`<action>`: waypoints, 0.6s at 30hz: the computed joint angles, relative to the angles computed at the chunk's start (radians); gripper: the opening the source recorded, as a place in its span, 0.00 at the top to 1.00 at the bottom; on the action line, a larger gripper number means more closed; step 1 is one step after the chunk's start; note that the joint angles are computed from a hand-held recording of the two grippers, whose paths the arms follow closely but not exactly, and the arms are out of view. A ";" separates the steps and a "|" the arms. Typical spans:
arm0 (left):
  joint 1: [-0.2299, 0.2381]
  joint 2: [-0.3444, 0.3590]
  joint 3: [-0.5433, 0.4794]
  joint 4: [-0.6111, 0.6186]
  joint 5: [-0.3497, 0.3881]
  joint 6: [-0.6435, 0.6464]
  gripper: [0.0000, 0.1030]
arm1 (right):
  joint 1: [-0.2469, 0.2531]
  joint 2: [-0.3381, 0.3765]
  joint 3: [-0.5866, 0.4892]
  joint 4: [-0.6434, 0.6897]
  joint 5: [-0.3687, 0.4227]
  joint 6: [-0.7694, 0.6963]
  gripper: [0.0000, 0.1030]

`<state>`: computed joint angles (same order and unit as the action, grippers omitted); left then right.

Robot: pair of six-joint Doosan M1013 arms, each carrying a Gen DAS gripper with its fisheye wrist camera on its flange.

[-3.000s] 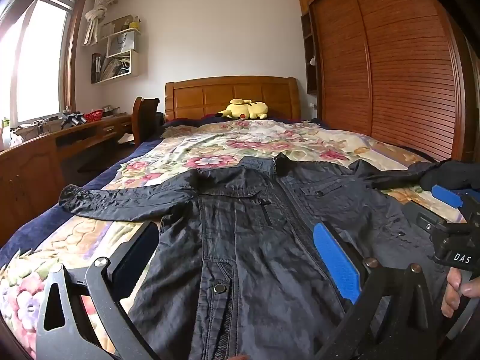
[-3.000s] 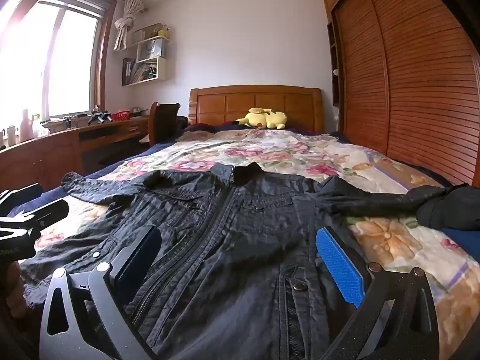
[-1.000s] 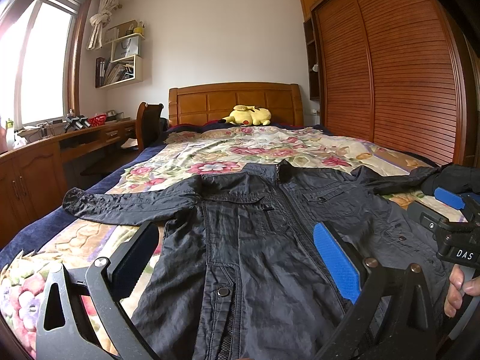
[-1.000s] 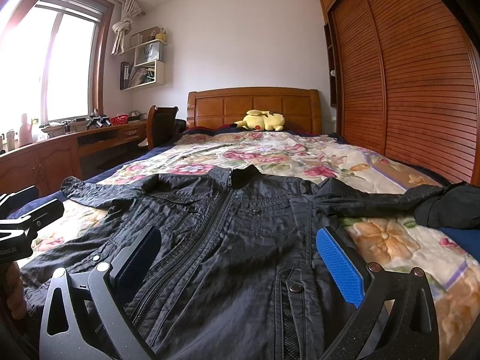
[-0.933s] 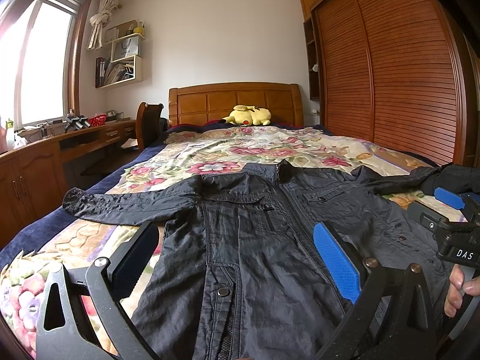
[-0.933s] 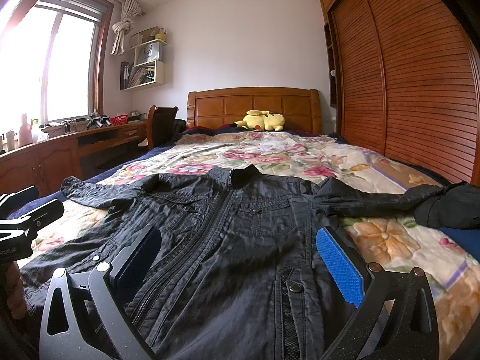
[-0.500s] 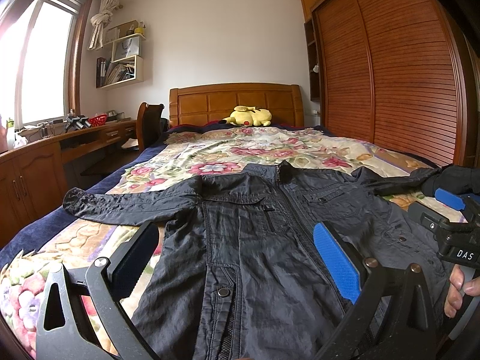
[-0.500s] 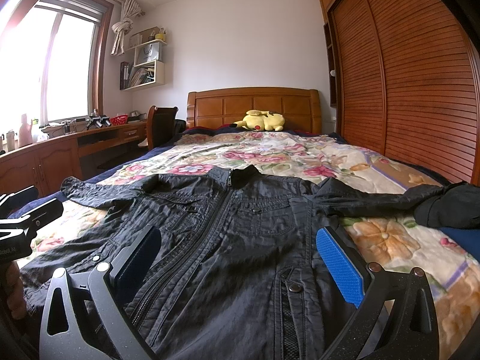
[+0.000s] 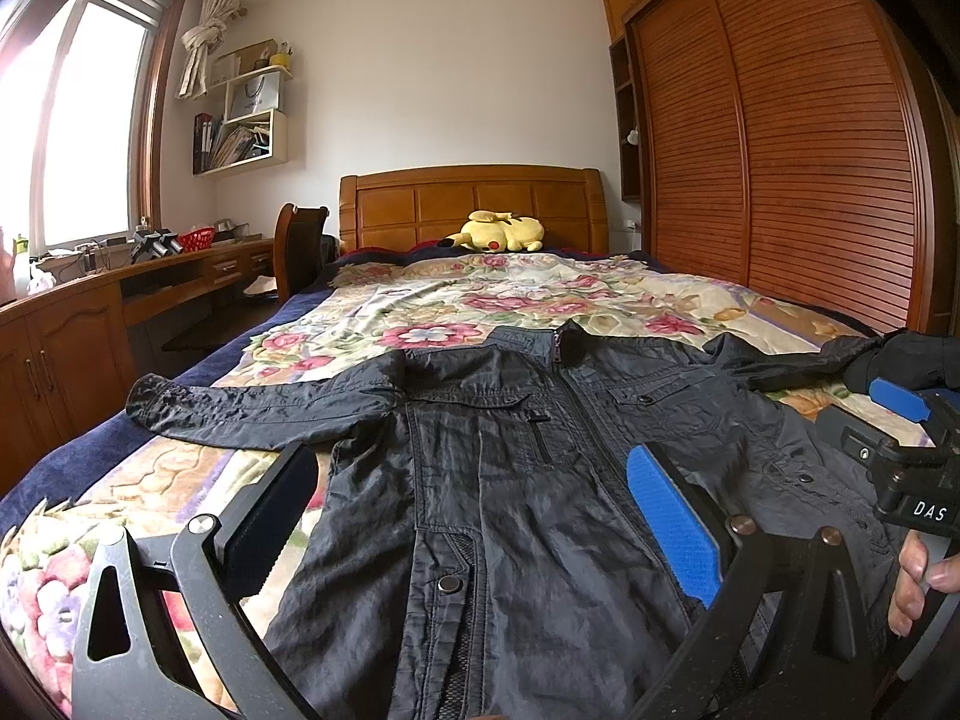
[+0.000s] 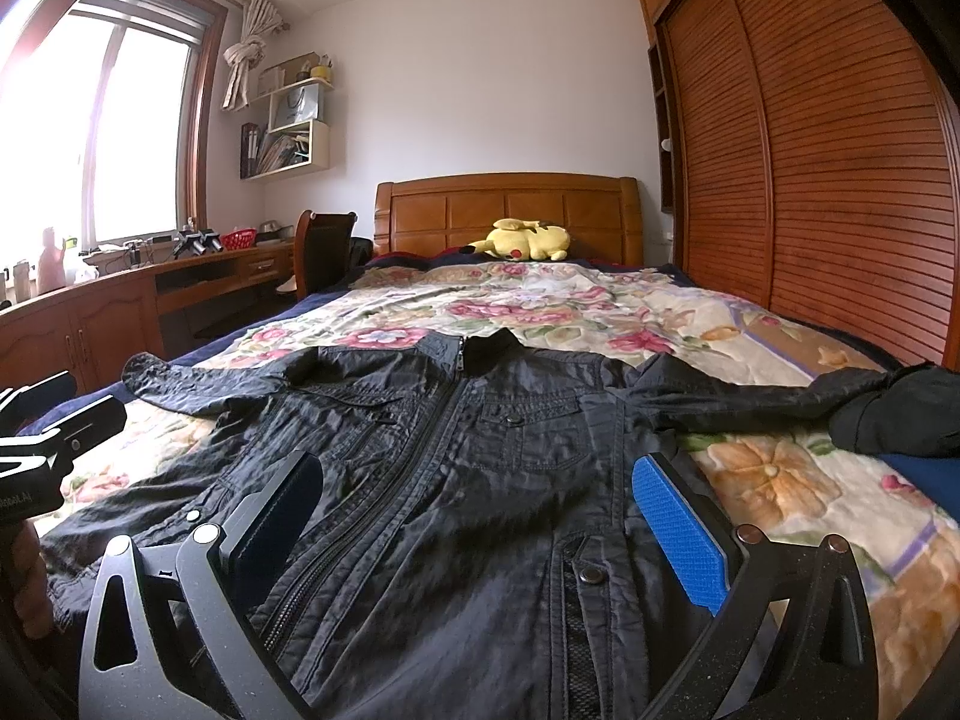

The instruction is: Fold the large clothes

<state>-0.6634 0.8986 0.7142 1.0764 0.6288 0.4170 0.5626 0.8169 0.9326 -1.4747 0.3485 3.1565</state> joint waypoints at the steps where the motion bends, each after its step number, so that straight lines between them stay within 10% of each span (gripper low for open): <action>1: 0.000 0.000 0.000 -0.002 -0.001 0.001 0.00 | 0.000 0.000 -0.001 0.006 -0.001 -0.006 0.00; 18: 0.032 -0.020 0.011 -0.077 0.035 0.089 0.00 | -0.005 0.022 -0.066 0.323 -0.070 -0.360 0.00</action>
